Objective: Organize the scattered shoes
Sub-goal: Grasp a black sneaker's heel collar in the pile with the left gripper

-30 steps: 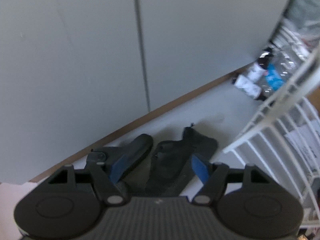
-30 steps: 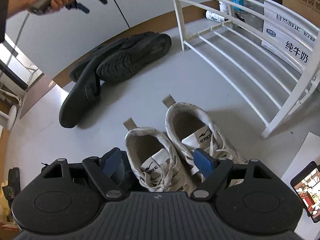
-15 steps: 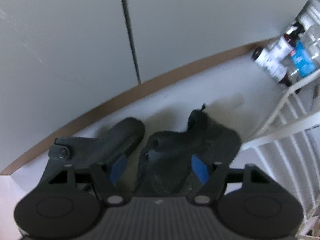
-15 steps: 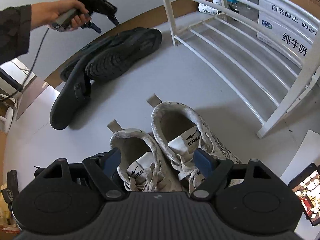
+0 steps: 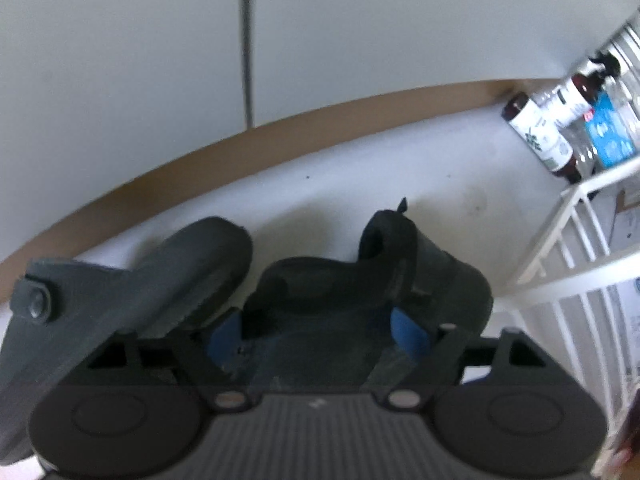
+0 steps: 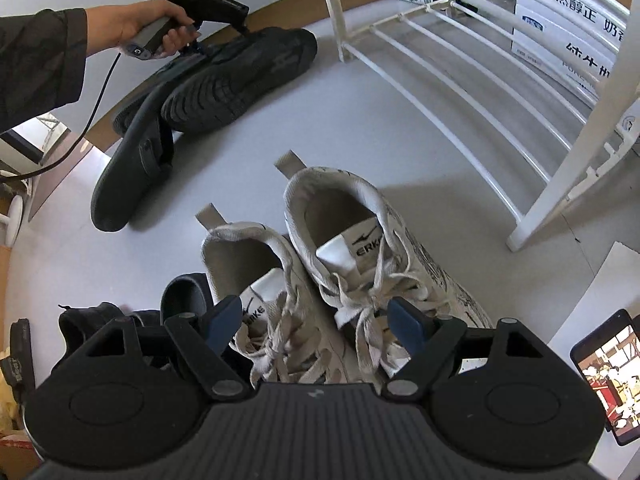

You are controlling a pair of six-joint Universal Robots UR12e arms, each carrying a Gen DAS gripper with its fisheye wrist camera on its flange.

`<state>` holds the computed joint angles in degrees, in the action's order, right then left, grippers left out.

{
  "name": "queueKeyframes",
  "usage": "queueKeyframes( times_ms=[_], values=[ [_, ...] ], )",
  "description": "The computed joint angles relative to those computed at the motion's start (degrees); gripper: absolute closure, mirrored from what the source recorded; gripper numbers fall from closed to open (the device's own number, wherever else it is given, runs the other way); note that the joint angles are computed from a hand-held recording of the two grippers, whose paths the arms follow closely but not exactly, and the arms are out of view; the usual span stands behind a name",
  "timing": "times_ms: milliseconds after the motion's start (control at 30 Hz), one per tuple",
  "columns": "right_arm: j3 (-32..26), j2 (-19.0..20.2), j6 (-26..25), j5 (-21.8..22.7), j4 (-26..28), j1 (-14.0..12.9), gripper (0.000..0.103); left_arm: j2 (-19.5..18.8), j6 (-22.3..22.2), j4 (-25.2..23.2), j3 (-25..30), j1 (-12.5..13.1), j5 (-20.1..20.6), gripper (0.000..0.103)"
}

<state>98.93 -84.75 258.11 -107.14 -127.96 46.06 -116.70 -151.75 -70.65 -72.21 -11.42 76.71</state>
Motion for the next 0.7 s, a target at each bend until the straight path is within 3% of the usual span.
queueKeyframes(
  times_ms=[100, 300, 533, 567, 600, 700],
  values=[
    [-0.3, 0.1, -0.1, -0.3, 0.4, 0.1, 0.019, 0.6, 0.5, 1.2, -0.9, -0.3, -0.7, 0.048],
    [-1.1, 0.5, -0.9, -0.9, 0.7, 0.9, 0.019, 3.5, 4.1, 6.2, -5.4, -0.9, -0.8, 0.061],
    [-2.8, 1.1, -1.7, -2.4, 1.6, 2.4, 0.019, 7.1, 8.9, 7.5, -9.1, -1.8, -0.9, 0.081],
    [-3.0, 1.2, -2.0, -2.7, 1.9, 2.6, 0.019, 7.5, 9.3, 7.6, -9.6, -2.0, -1.2, 0.086],
    [-3.5, 1.4, -2.4, -3.3, 2.2, 2.9, 0.019, 8.4, 9.9, 8.1, -10.7, -1.9, -1.7, 0.103],
    [-4.7, 1.8, -3.9, -4.8, 3.2, 3.7, 0.019, 10.2, 10.9, 6.9, -12.1, -1.6, -3.6, 0.103]
  ],
)
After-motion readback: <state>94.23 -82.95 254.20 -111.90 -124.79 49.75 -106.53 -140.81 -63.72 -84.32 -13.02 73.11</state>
